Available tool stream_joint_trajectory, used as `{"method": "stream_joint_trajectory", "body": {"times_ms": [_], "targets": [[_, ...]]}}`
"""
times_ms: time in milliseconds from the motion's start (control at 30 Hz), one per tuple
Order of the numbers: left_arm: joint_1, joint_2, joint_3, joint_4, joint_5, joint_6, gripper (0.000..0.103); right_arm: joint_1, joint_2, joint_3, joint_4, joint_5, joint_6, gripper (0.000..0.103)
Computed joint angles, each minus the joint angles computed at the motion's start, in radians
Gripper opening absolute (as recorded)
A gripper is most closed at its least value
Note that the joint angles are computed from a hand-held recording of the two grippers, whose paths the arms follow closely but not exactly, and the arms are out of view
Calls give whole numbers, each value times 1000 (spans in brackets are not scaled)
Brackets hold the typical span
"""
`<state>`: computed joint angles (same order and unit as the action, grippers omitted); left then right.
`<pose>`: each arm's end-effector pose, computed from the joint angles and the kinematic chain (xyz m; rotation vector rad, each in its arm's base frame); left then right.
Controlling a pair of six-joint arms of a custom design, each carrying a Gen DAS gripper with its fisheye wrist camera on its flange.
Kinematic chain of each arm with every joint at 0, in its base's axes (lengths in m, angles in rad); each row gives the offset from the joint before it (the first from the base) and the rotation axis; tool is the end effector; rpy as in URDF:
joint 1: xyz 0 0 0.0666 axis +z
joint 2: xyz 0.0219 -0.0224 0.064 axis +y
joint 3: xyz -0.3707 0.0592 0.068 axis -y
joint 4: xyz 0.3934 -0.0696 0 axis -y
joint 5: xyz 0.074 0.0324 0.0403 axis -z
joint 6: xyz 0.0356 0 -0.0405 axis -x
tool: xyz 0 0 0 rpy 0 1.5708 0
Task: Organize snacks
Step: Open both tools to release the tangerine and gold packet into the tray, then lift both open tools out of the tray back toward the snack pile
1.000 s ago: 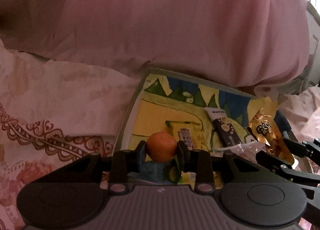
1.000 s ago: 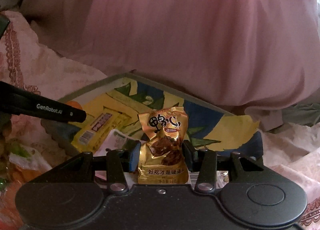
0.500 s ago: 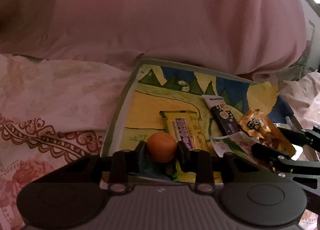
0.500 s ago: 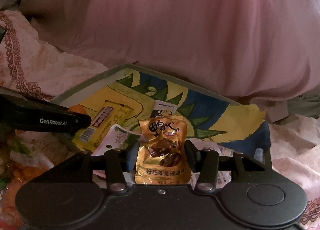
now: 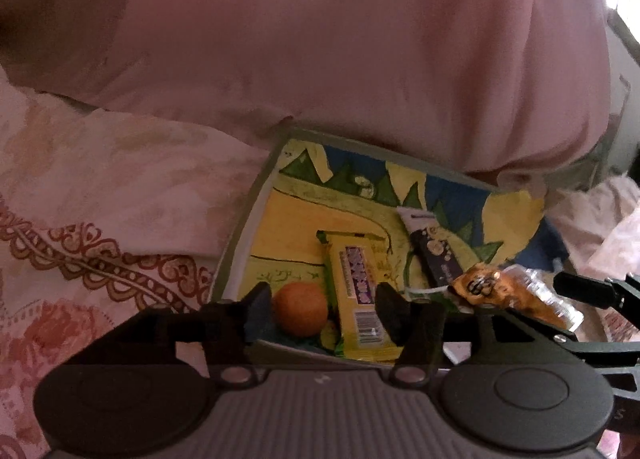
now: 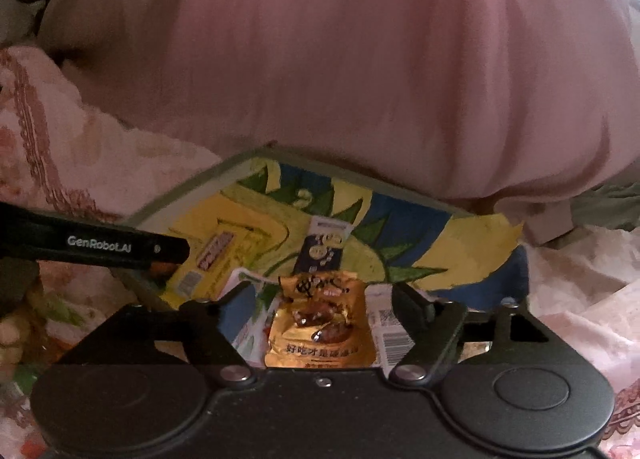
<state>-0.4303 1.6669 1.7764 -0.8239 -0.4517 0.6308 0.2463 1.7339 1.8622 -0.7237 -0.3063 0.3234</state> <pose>0.5481 -0.2349 0.4664 -0.4477 2.1561 -0.0718 0.6071 0.1633 0.4750 -0.7700 2.0059 0.2865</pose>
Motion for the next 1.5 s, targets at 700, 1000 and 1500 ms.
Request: {"method": "stream_joint_trajectory", "body": {"times_ms": [700, 1000, 1500], "targets": [[-206, -218, -69, -56, -375, 63, 103, -88, -303, -202, 134, -101, -185, 102], [-358, -274, -95, -217, -551, 174, 103, -126, -442, -317, 131, -153, -211, 102], [-555, -218, 5, -796, -662, 688, 103, -200, -639, -482, 27, -204, -199, 102]]}}
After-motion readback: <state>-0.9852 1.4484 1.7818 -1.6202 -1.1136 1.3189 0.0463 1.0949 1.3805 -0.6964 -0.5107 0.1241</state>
